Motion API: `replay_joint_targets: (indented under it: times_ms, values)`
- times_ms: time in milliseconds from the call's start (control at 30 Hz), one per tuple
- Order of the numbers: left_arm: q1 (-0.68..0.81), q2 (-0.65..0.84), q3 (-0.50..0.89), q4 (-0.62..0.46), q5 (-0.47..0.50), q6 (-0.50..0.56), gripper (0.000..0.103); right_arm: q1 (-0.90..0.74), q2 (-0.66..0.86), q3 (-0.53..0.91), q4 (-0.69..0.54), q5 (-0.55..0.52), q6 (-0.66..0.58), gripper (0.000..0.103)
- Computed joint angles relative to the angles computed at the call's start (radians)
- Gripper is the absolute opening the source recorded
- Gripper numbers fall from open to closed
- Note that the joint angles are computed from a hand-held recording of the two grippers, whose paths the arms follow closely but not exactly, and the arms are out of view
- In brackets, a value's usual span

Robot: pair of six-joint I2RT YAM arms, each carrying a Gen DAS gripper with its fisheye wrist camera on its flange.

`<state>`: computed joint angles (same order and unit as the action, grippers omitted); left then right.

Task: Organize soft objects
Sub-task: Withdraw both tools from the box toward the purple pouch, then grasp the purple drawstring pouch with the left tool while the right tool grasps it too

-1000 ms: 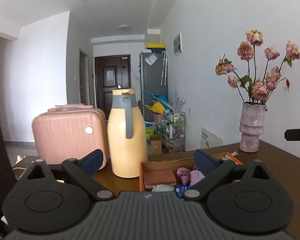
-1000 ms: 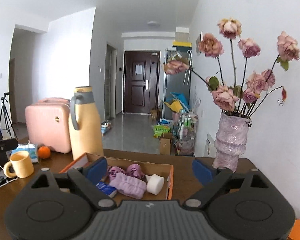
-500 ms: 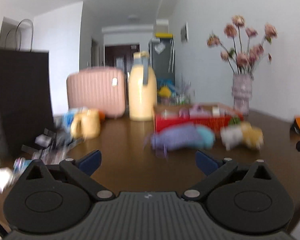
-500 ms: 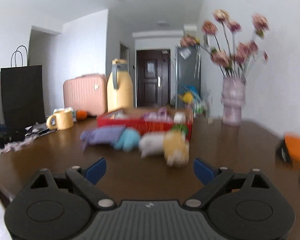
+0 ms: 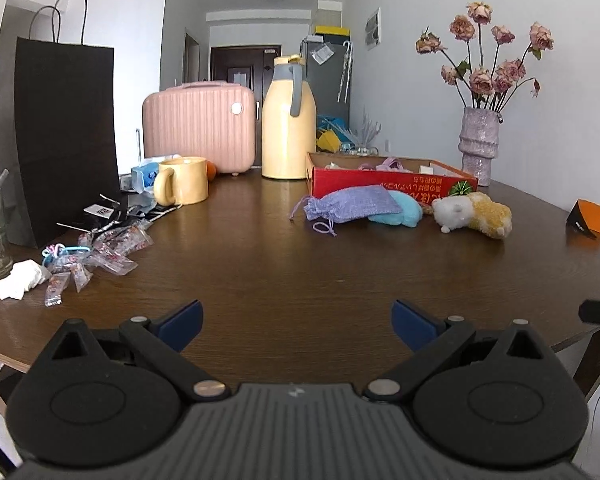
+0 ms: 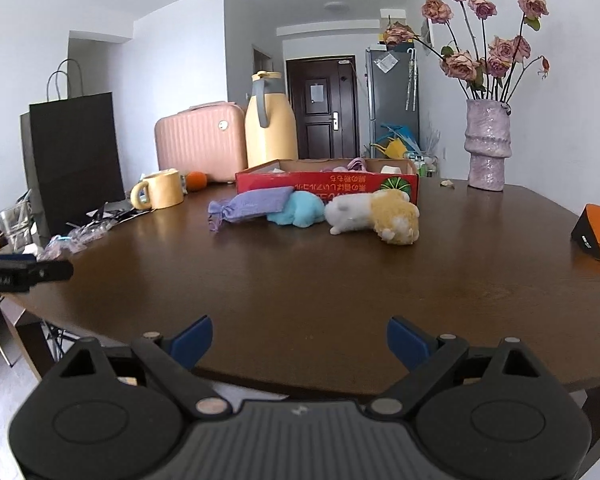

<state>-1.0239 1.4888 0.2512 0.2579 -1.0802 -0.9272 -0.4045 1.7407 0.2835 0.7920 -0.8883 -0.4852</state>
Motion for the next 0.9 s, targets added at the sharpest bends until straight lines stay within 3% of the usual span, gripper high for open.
replay_joint_targets:
  times_ms: [67, 133, 200, 333, 433, 467, 500, 600, 700, 767, 833, 900]
  values:
    - [0.058, 0.001, -0.005, 0.071, 0.039, 0.075, 0.103, 0.044, -0.011, 0.038, -0.019, 0.032, 0.045, 0.093]
    - [0.154, -0.002, -0.030, 0.243, 0.114, 0.221, 0.102, 0.105, -0.007, 0.073, -0.009, 0.095, 0.097, 0.093]
    - [0.287, 0.006, -0.040, 0.407, 0.254, 0.351, 0.102, 0.185, -0.005, 0.140, -0.045, 0.168, 0.134, 0.091]
    - [0.549, 0.069, 0.097, 0.454, 0.526, 0.502, 0.092, 0.328, 0.050, 0.353, -0.163, 0.245, 0.200, 0.089]
    - [0.751, 0.180, 0.301, 0.371, 0.783, 0.519, 0.080, 0.424, 0.164, 0.588, -0.290, 0.284, 0.250, 0.087]
    - [0.792, 0.233, 0.389, 0.318, 0.828, 0.535, 0.078, 0.453, 0.216, 0.680, -0.336, 0.297, 0.262, 0.086]
    - [0.819, 0.287, 0.478, 0.257, 0.847, 0.554, 0.071, 0.478, 0.264, 0.761, -0.376, 0.314, 0.272, 0.083]
    - [0.872, 0.440, 0.691, 0.158, 0.912, 0.615, 0.067, 0.550, 0.433, 1.039, -0.503, 0.378, 0.325, 0.074]
    - [0.907, 0.569, 0.868, 0.030, 0.958, 0.604, 0.049, 0.591, 0.573, 1.258, -0.608, 0.401, 0.361, 0.066]
    - [0.922, 0.620, 0.900, 0.046, 1.005, 0.591, 0.043, 0.612, 0.631, 1.339, -0.630, 0.430, 0.353, 0.059]
    - [0.932, 0.638, 0.887, 0.094, 1.038, 0.583, 0.024, 0.623, 0.658, 1.367, -0.627, 0.448, 0.365, 0.036]
    - [0.933, 0.633, 0.855, 0.146, 1.040, 0.602, 0.019, 0.632, 0.675, 1.378, -0.618, 0.451, 0.363, 0.026]
